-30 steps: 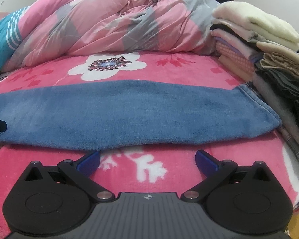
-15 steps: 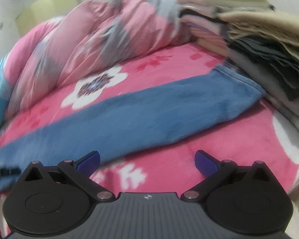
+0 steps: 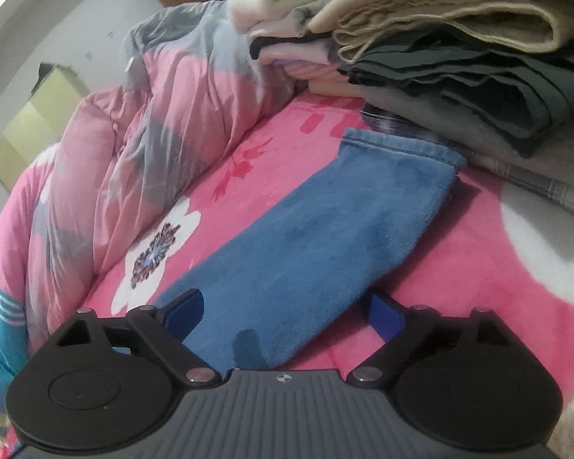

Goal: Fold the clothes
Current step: 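Grasp the jeans hem with the right tool and lift it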

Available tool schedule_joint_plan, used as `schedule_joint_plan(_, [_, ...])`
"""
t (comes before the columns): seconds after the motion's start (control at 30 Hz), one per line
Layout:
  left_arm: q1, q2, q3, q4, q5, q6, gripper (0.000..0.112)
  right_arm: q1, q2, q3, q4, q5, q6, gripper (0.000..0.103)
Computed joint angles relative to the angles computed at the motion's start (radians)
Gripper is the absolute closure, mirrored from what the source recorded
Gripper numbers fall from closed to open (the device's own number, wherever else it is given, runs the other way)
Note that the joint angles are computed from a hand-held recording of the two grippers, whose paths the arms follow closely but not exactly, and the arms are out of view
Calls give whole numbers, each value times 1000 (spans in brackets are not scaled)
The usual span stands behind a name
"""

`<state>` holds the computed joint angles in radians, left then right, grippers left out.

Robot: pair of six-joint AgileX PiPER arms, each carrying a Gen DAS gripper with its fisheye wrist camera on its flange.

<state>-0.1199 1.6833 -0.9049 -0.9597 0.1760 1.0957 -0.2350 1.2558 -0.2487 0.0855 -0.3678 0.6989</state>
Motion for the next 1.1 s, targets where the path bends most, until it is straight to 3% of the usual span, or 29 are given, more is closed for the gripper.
schedule_joint_plan(0.07, [3,1,-4,17,7,-14,9,-22,51,-21,-17,-37,33,10])
schedule_joint_plan(0.2, [10,1,-10,37,22,-28,9,-4,153,-49,109,-147,-71,10])
schedule_joint_plan(0.27, [12,1,-8,11,25,2,9,0,204,-32,125,-263,-67,13])
schedule_joint_plan(0.37, [22,0,-3,-50,36,75,9,-68,303,54,15,-537,115,38])
schedule_joint_plan(0.43, [26,0,-2,-68,41,97,9,-152,342,87,-89,-625,223,65])
schedule_joint_plan(0.47, [26,1,-2,-72,40,102,9,-198,362,101,-140,-668,270,73])
schedule_joint_plan(0.5, [26,1,-1,-76,40,105,9,-229,367,104,-175,-671,294,85])
schedule_joint_plan(0.63, [27,1,2,-102,39,134,9,-290,331,112,-280,-680,324,95])
schedule_joint_plan(0.73, [29,0,4,-119,41,154,9,-235,241,100,-261,-635,295,96])
schedule_joint_plan(0.9, [39,-3,11,-172,50,217,9,-78,83,24,-199,-488,222,96])
schedule_joint_plan(1.1, [52,-5,16,-233,68,294,9,122,-11,-100,-140,-365,153,96])
